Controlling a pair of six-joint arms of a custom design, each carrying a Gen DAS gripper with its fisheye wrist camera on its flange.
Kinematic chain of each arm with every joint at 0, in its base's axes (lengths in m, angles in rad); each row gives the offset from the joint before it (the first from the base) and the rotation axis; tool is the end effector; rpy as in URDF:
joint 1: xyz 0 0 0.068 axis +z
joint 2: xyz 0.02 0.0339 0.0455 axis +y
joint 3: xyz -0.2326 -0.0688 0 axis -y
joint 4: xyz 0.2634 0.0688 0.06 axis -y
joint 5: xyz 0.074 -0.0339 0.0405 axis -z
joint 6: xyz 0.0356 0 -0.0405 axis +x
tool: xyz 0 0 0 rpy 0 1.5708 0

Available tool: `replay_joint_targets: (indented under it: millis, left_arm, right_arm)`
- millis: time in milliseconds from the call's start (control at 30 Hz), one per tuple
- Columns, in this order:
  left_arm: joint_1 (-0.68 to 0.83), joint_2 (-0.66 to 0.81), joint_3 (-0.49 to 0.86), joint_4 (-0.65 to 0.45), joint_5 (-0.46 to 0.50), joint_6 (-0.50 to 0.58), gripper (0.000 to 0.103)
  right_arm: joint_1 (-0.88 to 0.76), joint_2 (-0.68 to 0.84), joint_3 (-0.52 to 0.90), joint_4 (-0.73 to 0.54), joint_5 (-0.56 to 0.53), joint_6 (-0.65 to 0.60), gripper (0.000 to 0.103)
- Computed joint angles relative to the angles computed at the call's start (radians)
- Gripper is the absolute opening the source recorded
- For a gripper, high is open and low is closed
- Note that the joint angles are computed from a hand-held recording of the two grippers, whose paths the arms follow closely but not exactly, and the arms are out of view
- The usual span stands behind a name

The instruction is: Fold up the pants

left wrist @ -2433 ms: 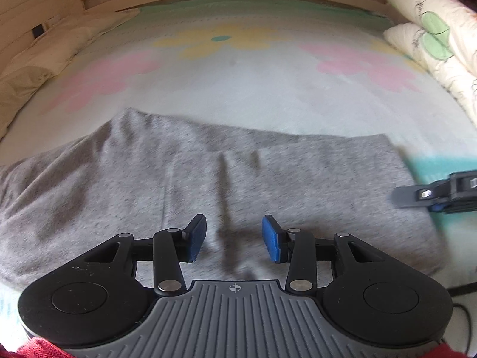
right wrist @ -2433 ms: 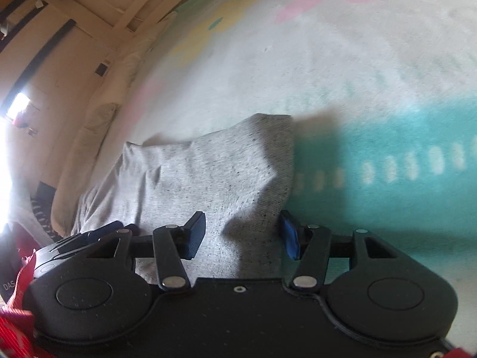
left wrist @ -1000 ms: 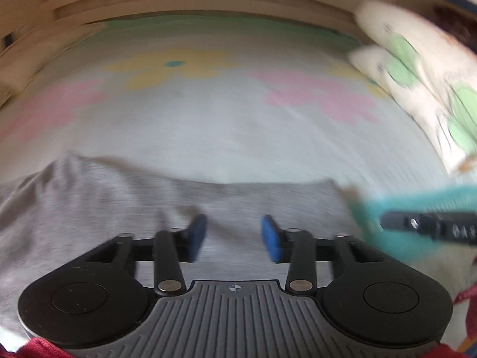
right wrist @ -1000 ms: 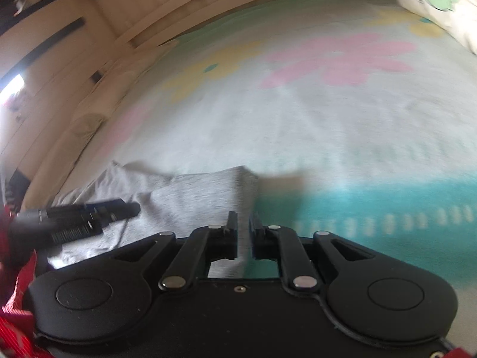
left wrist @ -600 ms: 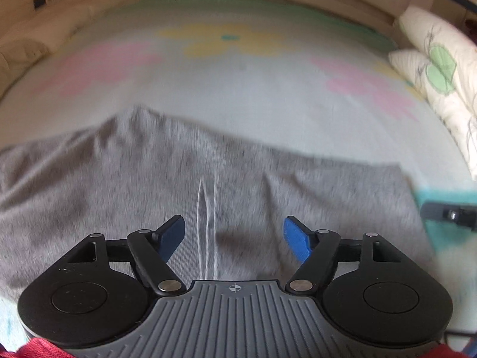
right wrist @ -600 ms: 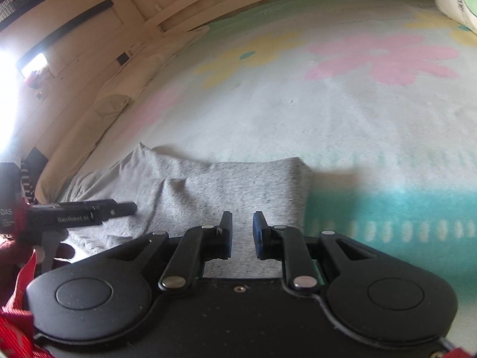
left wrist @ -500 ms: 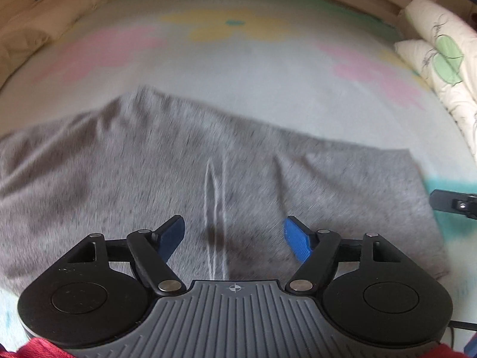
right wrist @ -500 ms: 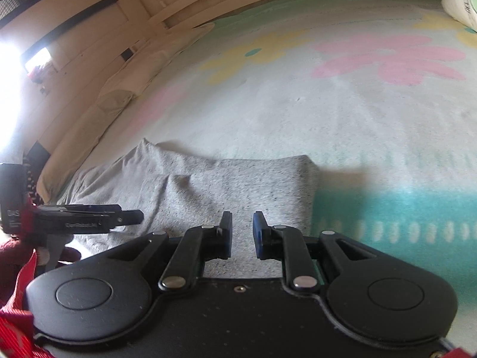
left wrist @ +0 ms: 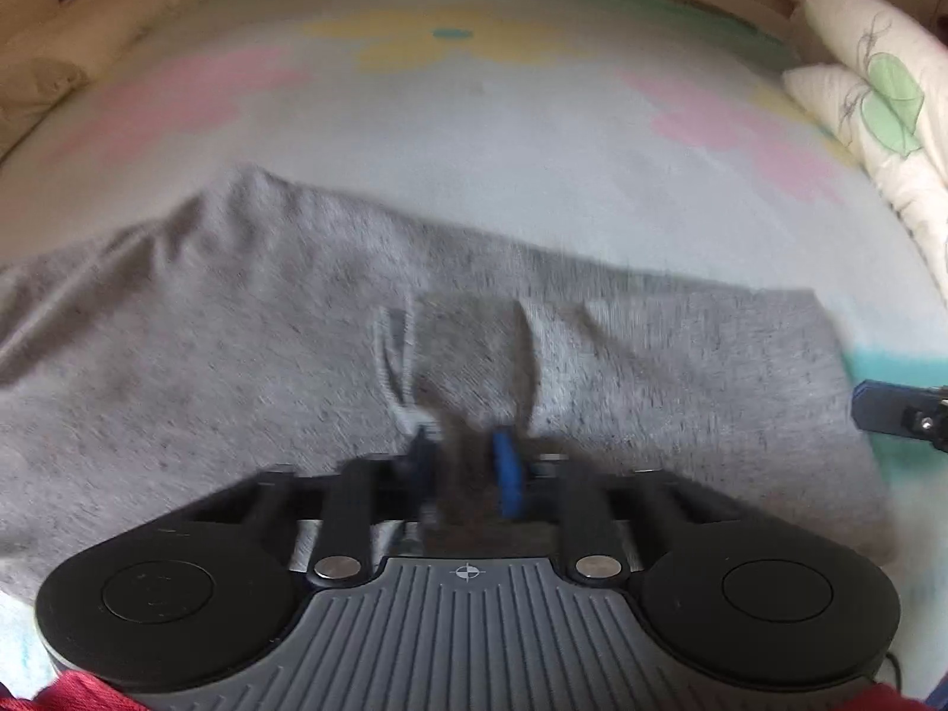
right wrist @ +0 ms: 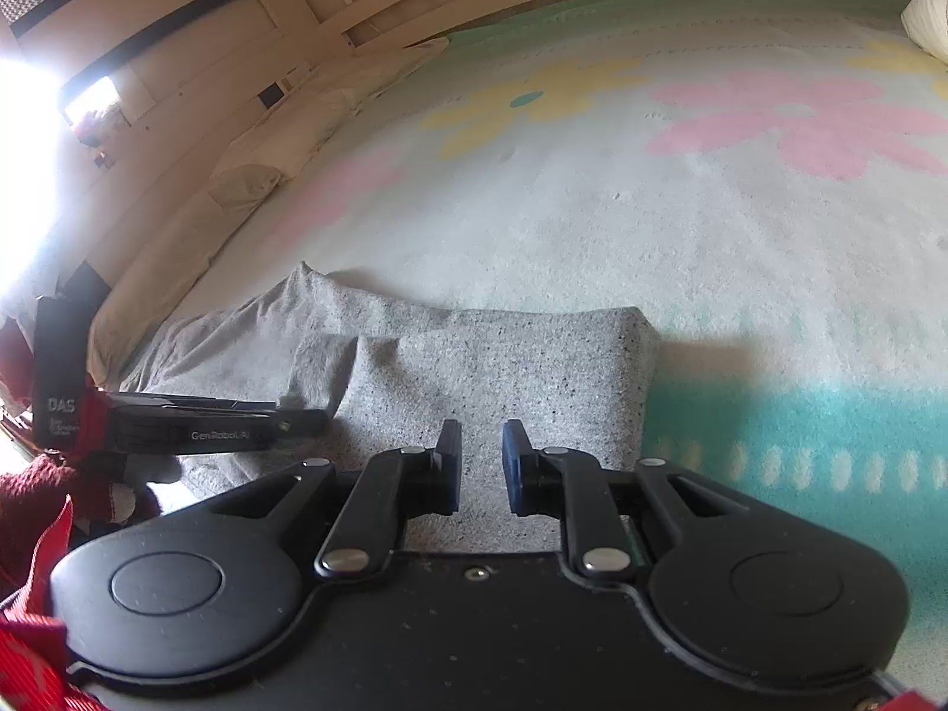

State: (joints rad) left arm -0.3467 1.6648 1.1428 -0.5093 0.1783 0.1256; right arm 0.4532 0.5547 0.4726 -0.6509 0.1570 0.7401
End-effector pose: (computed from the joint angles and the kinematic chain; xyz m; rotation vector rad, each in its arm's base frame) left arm 0.3328 -0.1269 0.1722 0.6728 2.5205 -0.3112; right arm 0.1560 0.0698 0.2012 0.4139 2.2947 0.4314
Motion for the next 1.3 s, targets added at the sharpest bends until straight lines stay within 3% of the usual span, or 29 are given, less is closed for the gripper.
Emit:
replay_joint_targets:
  millis: [233,300,367,500,633,767,1067,1133,1200,1300]
  left_arm:
    - [0.078,-0.069,-0.014,0.048,-0.002,-0.032,0.007]
    - [0.107,-0.004,0.048,0.003,0.058,-0.053,0.009]
    - [0.107,0.045,0.070,-0.026,0.037,-0.077,0.011]
    - [0.089,0.040,0.037,0.001,-0.040,-0.029,0.026]
    - [0.123,-0.001,0.029,0.007,0.012,-0.059,0.030]
    - [0.171,-0.059,0.004,0.040,-0.003,-0.066,0.052]
    - [0.326,-0.001,0.127,-0.043,0.024,-0.014,0.052]
    - [0.364,0.031,0.181,-0.060,0.032,0.015,0.053]
    - [0.412,0.058,0.231,-0.074,0.056,0.029,0.055]
    - [0.475,0.114,0.297,-0.075,0.077,0.033,0.066]
  right_arm:
    - [0.017,0.016,0.008,0.020,0.035,0.019,0.027]
    - [0.024,0.046,0.015,0.036,0.037,0.017,0.027]
    - [0.033,0.095,0.024,0.059,0.036,0.013,0.027]
    - [0.016,0.270,0.078,0.053,-0.003,0.010,0.027]
    - [0.017,0.316,0.088,0.057,-0.009,0.052,0.027]
    - [0.062,0.316,0.121,0.078,0.053,0.066,0.027]
    - [0.169,0.552,0.255,0.248,0.062,0.042,0.027]
    - [0.193,0.620,0.294,0.285,0.057,0.041,0.032]
    - [0.215,0.689,0.334,0.318,0.056,0.037,0.046]
    - [0.246,0.793,0.405,0.346,0.060,0.022,0.048]
